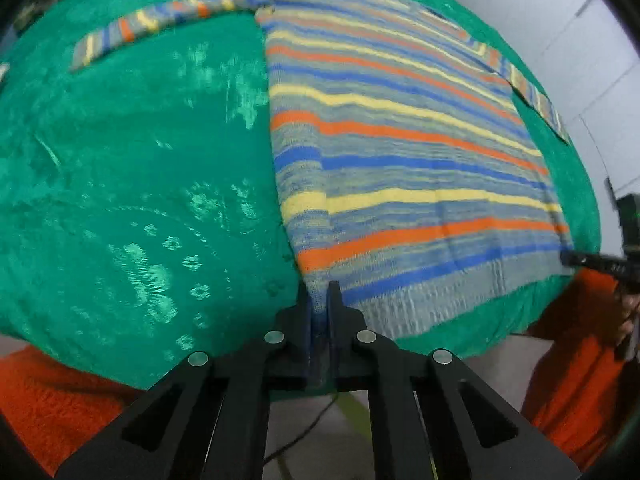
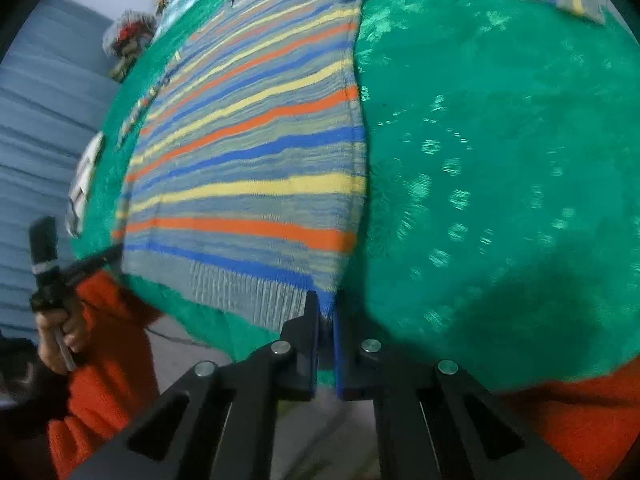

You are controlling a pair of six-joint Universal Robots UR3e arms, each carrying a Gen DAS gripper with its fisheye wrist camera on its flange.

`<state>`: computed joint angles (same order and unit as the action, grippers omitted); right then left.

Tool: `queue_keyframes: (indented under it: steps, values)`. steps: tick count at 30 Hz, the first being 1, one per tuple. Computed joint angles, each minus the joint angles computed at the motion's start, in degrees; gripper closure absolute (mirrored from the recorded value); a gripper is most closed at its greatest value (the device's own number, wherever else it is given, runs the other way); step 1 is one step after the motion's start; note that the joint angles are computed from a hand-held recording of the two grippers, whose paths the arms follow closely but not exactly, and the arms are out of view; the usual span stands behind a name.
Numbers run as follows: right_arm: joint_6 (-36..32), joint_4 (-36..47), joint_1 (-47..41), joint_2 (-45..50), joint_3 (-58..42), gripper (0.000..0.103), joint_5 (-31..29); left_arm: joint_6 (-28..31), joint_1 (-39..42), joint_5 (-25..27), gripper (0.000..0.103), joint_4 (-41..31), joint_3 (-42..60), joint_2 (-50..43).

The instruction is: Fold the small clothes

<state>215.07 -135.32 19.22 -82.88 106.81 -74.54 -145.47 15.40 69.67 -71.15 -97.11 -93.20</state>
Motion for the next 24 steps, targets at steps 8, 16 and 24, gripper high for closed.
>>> queue_keyframes:
  steps: [8, 16, 24]
  values:
    - [1.33, 5.4, 1.0, 0.88, -0.6, 0.098, -3.87, -2.16, -2.64, 4.47, 0.096, 2.82, -2.13, -0.91]
    - [3.54, 14.45, 7.71, 1.39, -10.06, 0.051, -14.73, -6.22, -2.8, 7.69, 0.035, 6.01, -6.85, 9.29]
    - [3.14, 13.41, 14.37, 7.13, -24.58, 0.036, -32.61, -13.88, -8.48, 4.36, 0.009, 17.03, -0.98, 5.87]
